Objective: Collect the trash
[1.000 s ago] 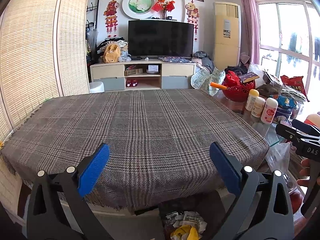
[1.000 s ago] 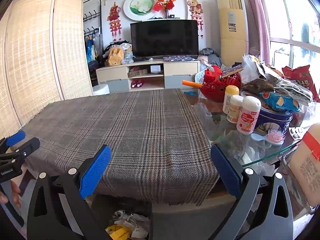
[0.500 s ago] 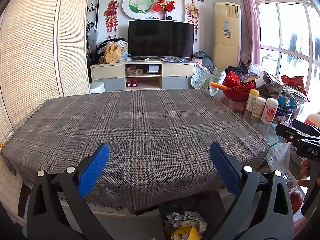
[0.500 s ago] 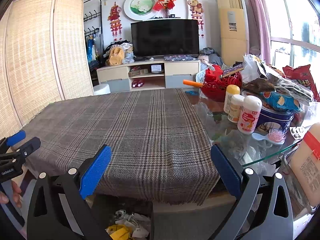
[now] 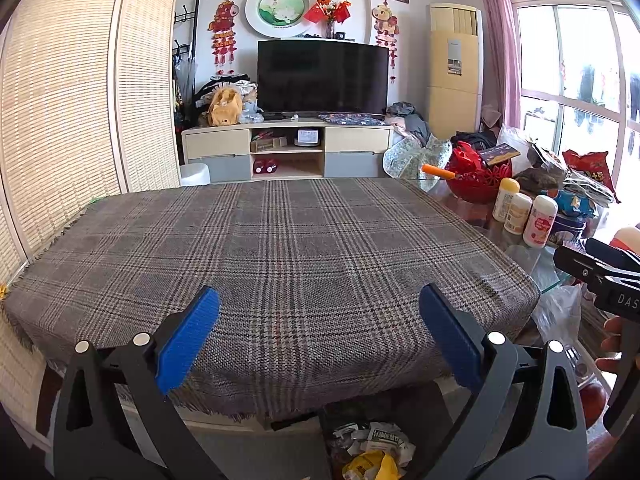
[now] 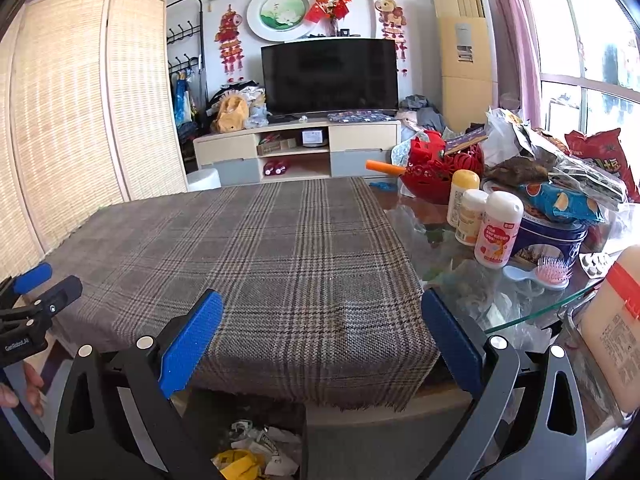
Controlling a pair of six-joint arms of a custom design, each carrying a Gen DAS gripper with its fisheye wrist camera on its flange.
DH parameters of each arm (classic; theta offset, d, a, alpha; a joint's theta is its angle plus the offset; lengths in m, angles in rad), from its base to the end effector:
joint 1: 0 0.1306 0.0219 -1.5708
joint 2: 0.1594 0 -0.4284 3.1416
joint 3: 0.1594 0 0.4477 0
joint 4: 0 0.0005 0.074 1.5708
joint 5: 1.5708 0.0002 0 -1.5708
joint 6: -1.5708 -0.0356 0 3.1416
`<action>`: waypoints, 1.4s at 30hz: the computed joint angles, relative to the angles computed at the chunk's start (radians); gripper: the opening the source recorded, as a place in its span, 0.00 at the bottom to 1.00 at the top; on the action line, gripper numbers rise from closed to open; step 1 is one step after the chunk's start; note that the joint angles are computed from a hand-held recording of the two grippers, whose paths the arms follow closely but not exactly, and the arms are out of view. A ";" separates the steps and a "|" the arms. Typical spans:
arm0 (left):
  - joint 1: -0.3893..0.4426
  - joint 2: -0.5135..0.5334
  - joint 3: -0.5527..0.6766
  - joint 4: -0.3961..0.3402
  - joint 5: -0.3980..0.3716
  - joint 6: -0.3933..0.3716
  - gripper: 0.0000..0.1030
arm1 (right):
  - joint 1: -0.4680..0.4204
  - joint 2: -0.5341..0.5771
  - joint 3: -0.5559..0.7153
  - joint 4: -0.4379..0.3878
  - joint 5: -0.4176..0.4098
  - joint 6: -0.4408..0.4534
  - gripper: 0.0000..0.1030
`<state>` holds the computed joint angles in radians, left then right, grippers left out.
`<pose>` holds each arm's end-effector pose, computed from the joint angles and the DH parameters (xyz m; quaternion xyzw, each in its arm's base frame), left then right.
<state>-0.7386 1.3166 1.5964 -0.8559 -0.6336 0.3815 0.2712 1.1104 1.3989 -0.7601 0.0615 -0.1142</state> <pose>0.3818 -0.3198 0.6246 0.0021 0.8482 -0.0089 0.5295 0.4069 0.1103 0.6172 -0.0508 0.8510 0.0742 0.5175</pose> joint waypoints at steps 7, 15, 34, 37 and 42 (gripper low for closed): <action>0.002 -0.002 -0.003 0.001 0.000 0.000 0.92 | -0.001 -0.002 -0.002 0.002 0.001 -0.003 0.97; 0.003 -0.002 -0.003 0.002 0.002 -0.001 0.92 | 0.000 -0.002 -0.001 0.002 0.003 -0.005 0.97; -0.014 0.009 0.027 -0.051 -0.082 0.054 0.92 | 0.002 -0.003 -0.003 0.001 0.005 -0.014 0.97; -0.008 0.019 0.041 -0.090 -0.091 0.076 0.92 | 0.003 0.001 0.001 -0.011 -0.002 -0.015 0.97; -0.011 0.003 0.020 -0.044 -0.080 0.045 0.92 | 0.006 0.005 0.003 -0.018 -0.004 -0.015 0.97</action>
